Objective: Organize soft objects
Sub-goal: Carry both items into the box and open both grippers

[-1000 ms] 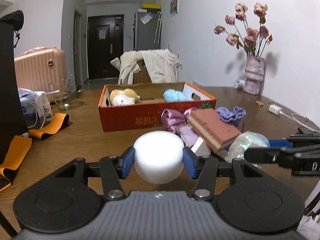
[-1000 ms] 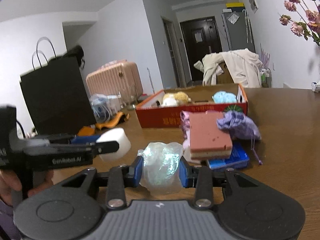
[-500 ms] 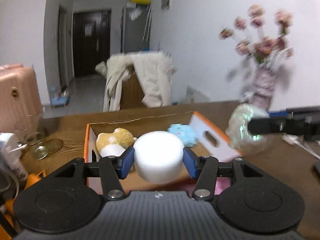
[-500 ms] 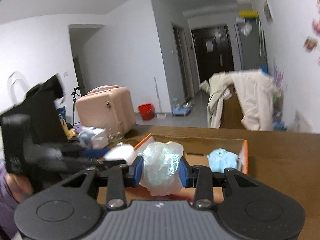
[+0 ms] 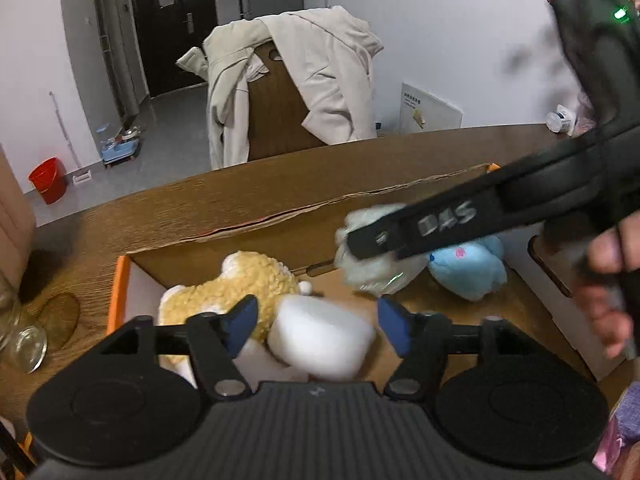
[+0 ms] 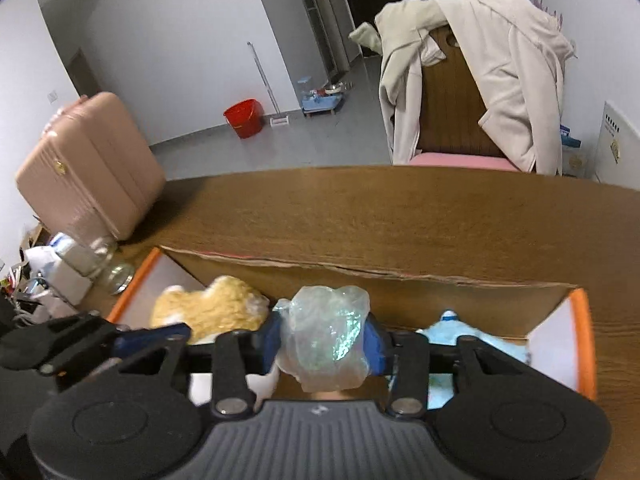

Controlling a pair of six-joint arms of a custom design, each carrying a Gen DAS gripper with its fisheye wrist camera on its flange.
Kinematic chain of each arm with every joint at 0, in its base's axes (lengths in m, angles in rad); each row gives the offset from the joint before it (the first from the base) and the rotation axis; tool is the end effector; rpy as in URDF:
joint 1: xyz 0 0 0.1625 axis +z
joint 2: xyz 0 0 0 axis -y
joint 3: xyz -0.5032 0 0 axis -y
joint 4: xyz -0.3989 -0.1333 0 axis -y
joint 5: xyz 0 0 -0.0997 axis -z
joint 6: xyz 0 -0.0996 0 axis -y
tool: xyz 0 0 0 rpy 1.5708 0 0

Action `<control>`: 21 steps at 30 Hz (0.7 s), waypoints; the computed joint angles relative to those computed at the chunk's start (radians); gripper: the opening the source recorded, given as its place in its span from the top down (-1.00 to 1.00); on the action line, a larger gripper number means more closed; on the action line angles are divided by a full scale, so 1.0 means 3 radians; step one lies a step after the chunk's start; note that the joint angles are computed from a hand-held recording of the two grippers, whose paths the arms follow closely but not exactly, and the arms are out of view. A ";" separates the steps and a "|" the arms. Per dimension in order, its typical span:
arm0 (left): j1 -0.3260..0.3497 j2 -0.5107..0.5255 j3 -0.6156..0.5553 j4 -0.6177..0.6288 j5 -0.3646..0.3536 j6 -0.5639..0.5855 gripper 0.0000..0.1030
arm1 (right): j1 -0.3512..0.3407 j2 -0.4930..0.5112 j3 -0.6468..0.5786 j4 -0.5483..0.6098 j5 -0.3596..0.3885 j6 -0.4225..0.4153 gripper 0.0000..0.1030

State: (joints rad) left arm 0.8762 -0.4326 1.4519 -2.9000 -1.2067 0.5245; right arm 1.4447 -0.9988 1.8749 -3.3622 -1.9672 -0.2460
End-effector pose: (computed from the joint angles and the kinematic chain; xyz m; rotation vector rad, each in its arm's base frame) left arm -0.3755 -0.7144 -0.0245 1.5194 2.3150 -0.4741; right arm 0.0109 -0.6680 0.3022 -0.0928 -2.4000 1.0681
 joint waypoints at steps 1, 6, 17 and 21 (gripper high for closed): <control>0.0005 -0.0008 -0.0003 0.0058 -0.0015 0.0005 -0.40 | -0.0012 0.0025 -0.0005 -0.0005 -0.0019 0.0008 -0.08; 0.0003 -0.0077 0.0052 -0.0002 -0.0049 -0.0022 -0.49 | 0.0008 -0.0008 0.0084 -0.0135 -0.0045 0.0005 -0.30; -0.0186 -0.0791 0.0739 -0.0442 0.0041 0.0052 -0.56 | 0.0473 -0.0686 0.0785 -0.0654 -0.0389 -0.0191 -0.50; -0.0272 -0.1174 0.1156 -0.0662 0.0023 0.0006 -0.60 | 0.0743 -0.0925 0.1157 -0.0936 -0.0611 -0.0267 -0.56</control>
State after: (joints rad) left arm 0.7945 -0.7849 1.7986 -3.0986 -1.1997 0.5264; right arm 1.6674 -1.2764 2.2221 -3.6430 -2.1504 -0.3261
